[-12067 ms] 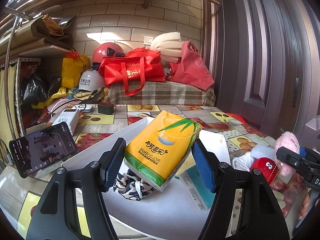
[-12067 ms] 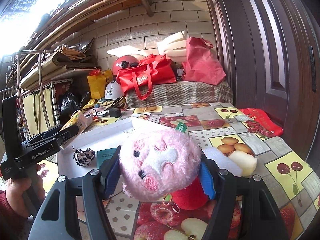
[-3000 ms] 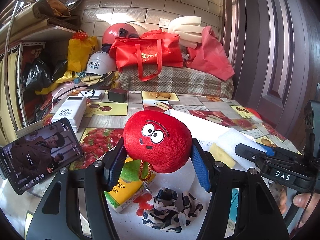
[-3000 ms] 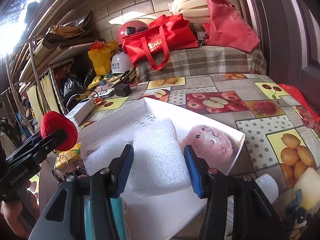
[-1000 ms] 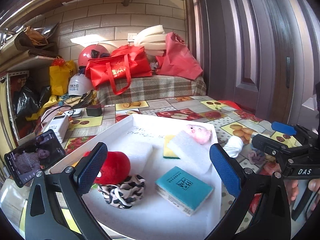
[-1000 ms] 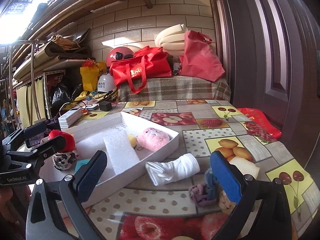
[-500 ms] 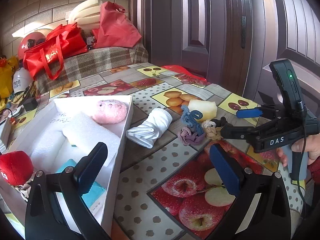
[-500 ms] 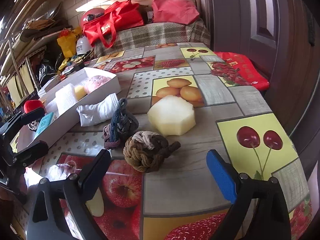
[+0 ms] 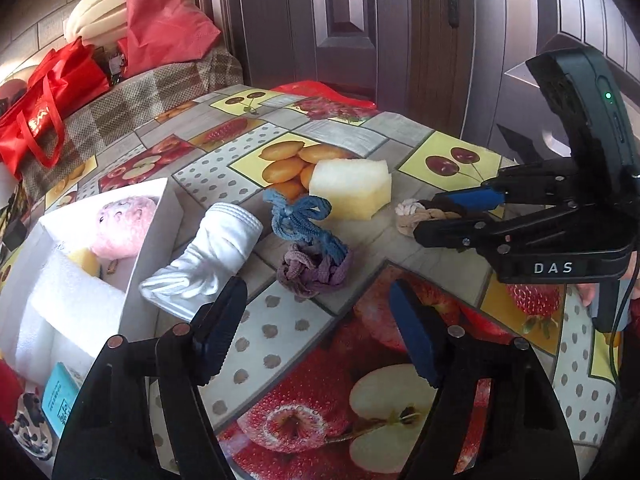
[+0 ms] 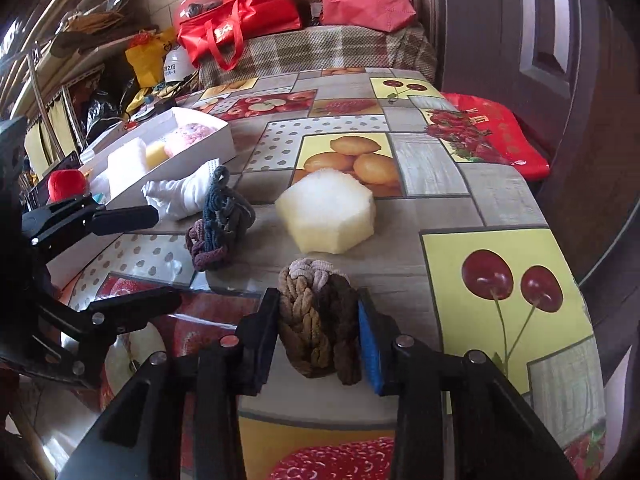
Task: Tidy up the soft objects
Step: 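Grasp the blue knitted yarn with left tool while right tool grasps braided rope knot, then carry the blue yarn and rope knot with both tools over the white box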
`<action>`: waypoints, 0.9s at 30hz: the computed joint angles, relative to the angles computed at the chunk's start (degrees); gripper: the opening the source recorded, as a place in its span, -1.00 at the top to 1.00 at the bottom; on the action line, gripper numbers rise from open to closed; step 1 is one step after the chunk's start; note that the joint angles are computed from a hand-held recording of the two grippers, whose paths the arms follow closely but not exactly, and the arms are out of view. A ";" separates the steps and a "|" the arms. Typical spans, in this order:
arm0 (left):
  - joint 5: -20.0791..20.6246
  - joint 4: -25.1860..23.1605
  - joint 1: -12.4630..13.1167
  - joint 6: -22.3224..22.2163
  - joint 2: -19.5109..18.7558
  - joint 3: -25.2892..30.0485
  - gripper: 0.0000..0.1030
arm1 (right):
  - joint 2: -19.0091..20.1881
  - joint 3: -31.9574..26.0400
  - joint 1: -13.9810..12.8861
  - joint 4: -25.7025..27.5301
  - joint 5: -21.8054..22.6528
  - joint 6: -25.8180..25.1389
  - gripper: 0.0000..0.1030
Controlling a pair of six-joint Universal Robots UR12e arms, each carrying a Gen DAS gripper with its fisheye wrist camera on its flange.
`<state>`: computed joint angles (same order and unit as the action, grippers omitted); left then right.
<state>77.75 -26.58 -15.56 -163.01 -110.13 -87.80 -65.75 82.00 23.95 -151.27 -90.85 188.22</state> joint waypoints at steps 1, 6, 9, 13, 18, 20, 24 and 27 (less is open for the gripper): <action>0.42 -0.89 -0.31 0.06 -0.54 0.84 -0.44 | -0.25 0.55 -0.50 -1.03 0.92 1.62 0.28; 4.88 -6.77 -2.01 0.36 -3.31 5.25 -0.02 | -0.04 0.34 -1.14 -0.21 3.04 3.63 0.28; 3.14 -7.40 -1.63 -1.34 -3.80 6.04 0.39 | 0.13 0.05 -0.98 0.22 3.20 2.87 0.28; 1.58 -3.27 -1.28 -1.84 -3.02 4.37 0.48 | 0.03 0.37 -0.83 -0.66 2.78 2.36 0.28; -0.46 9.21 -0.67 -3.10 -1.22 -0.09 0.48 | -0.60 1.84 -0.41 -5.16 0.15 2.41 0.28; -0.96 14.57 -0.33 -4.26 -0.43 -2.05 0.48 | -0.84 2.53 0.30 -8.13 -2.81 1.78 0.28; 0.11 22.26 0.20 -6.23 0.98 -5.29 0.47 | -0.81 3.98 2.19 -16.78 -8.72 -0.76 0.28; 0.10 26.27 0.86 -6.86 2.05 -7.43 0.47 | -0.20 4.03 3.57 -21.74 -11.46 -2.21 0.28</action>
<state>77.85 -0.31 -14.70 -169.86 -108.07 -95.23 -65.95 86.03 27.52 -173.00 -102.30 186.00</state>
